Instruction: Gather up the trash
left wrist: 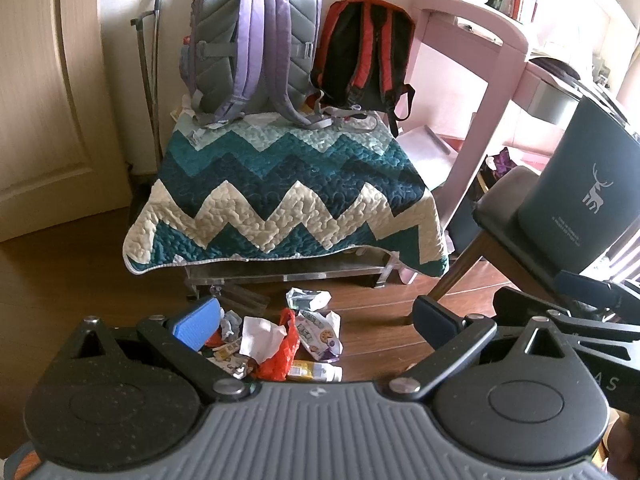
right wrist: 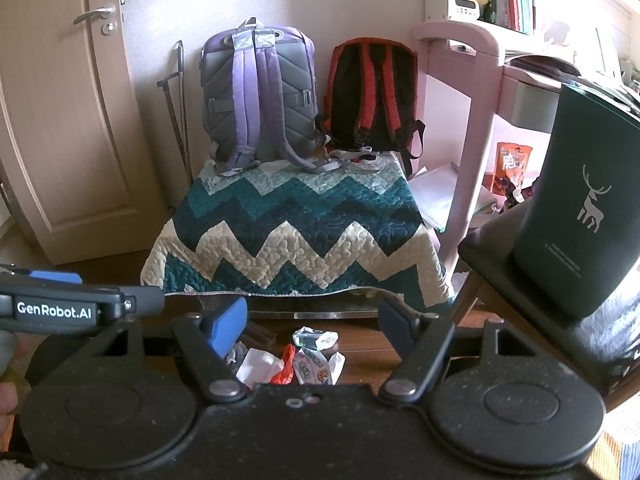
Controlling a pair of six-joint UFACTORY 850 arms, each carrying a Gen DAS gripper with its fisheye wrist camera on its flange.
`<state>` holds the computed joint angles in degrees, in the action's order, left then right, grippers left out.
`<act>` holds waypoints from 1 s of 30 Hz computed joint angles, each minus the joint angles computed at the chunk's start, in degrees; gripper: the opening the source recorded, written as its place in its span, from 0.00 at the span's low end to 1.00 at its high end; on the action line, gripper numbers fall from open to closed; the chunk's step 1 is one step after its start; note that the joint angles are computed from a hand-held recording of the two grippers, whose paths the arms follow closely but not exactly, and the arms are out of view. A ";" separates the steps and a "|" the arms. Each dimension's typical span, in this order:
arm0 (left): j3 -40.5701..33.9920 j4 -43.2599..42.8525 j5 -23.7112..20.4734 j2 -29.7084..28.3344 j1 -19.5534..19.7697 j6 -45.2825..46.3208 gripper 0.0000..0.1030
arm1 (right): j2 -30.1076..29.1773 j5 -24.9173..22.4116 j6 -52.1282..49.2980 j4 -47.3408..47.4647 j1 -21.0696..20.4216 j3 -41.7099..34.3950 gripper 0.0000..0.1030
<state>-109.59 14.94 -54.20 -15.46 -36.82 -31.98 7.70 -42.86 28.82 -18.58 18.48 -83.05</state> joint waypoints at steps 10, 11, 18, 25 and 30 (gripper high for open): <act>-7.39 -2.28 1.04 -8.00 3.57 4.22 1.00 | -6.60 4.90 -12.25 8.88 -4.85 -3.10 0.70; -8.05 -2.87 1.41 -8.95 4.50 4.62 1.00 | -7.60 5.44 -13.58 10.25 -5.48 -3.38 0.70; -15.66 -0.08 2.23 -18.17 9.61 3.29 1.00 | -17.27 7.40 -19.97 15.92 -8.89 -7.76 0.70; -19.29 -3.82 2.37 -26.25 13.47 6.41 1.00 | -27.27 9.37 -27.53 23.47 -10.67 -11.67 0.70; -20.85 -8.60 1.42 -31.30 14.33 10.26 1.00 | -36.21 5.29 -29.71 26.10 -11.22 -17.10 0.70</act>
